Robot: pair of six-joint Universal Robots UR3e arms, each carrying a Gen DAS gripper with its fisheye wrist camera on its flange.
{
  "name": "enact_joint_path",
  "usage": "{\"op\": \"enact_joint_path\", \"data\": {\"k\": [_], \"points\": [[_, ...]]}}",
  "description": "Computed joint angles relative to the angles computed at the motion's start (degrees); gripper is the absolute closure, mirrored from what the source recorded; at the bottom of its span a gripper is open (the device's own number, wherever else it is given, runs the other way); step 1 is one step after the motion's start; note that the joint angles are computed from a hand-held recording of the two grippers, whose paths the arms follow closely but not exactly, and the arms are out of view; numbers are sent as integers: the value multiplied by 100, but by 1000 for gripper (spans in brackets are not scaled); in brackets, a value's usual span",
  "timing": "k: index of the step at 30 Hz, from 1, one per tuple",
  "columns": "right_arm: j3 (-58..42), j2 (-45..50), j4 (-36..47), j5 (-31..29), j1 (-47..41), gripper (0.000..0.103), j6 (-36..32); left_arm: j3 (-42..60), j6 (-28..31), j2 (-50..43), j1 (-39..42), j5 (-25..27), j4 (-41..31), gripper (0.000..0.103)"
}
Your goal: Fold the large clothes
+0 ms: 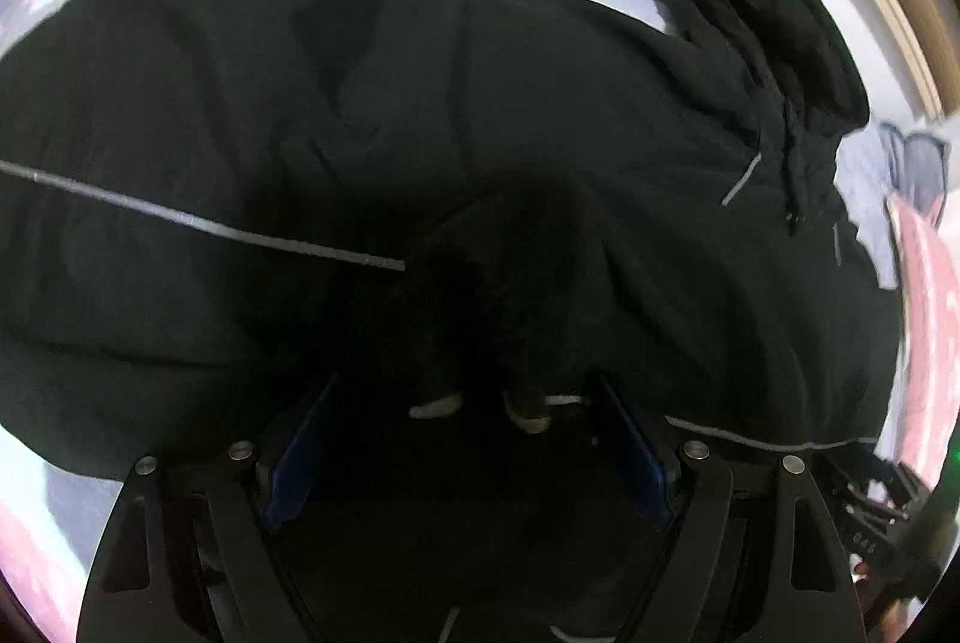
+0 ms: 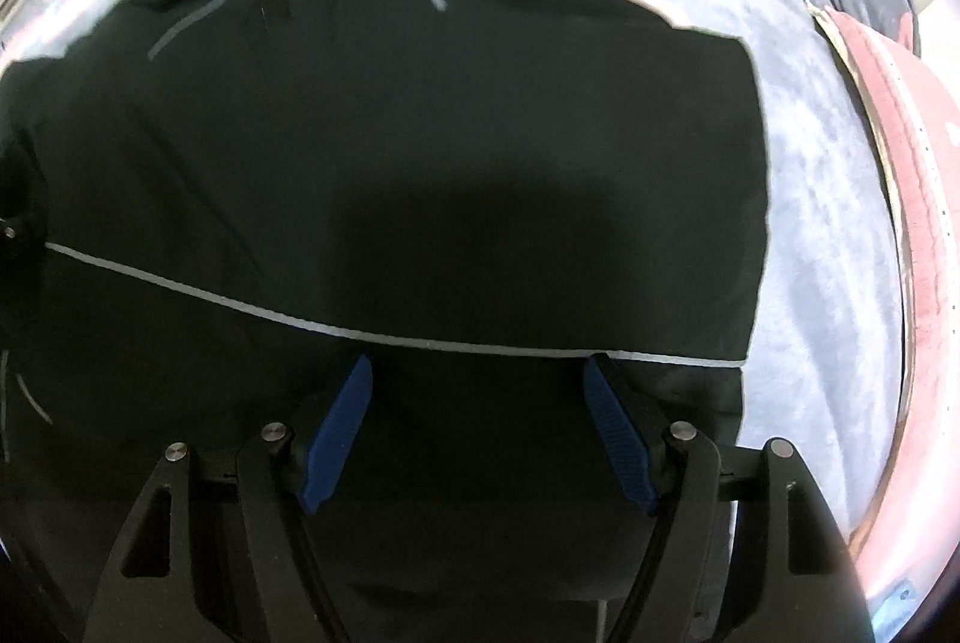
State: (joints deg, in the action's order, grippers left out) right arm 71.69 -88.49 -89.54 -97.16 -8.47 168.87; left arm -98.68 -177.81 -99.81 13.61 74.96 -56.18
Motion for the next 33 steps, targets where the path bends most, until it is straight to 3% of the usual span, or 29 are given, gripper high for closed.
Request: {"op": "enact_joint_path", "data": {"k": [4,8,11,13,18,21,23,26,29,33], "points": [[-342,296,199,58,-81,25,53,-183,-63,202,-71,36,158,18],[-560,435,289,83,-103,25,-44,-809,356,1418,748,-1029,-485,18],[-969,525,695,97,-150,25,42,-1227,983,2904,1693,-1435,-1624,18],[-1359,464,1200,479,-275,25,117,-1139,1597,3680,2462,-1566,-2634,18],[-1898,-15,1963,902,-129,25,89,-109,3875,4654,5119,-1779,-5482,18],[-2073,-247,2256,716,442,25,298,741,5250,4275,6808,-2078,-6768,18],[-1838,-509,2290,562,777,25,605,988,5556,3795,7344,-2203,-6709,18],[-1747,-589,2353,176,1647,25,1727,1433,5136,2438,7405,-2278,-5766,18],[-2073,-316,2524,-36,2450,25,2857,2346,4720,952,7234,-2383,-5294,18],[-2275,-7,2651,-441,3641,25,4265,4229,4247,-1172,6749,-2471,-5209,18]]}}
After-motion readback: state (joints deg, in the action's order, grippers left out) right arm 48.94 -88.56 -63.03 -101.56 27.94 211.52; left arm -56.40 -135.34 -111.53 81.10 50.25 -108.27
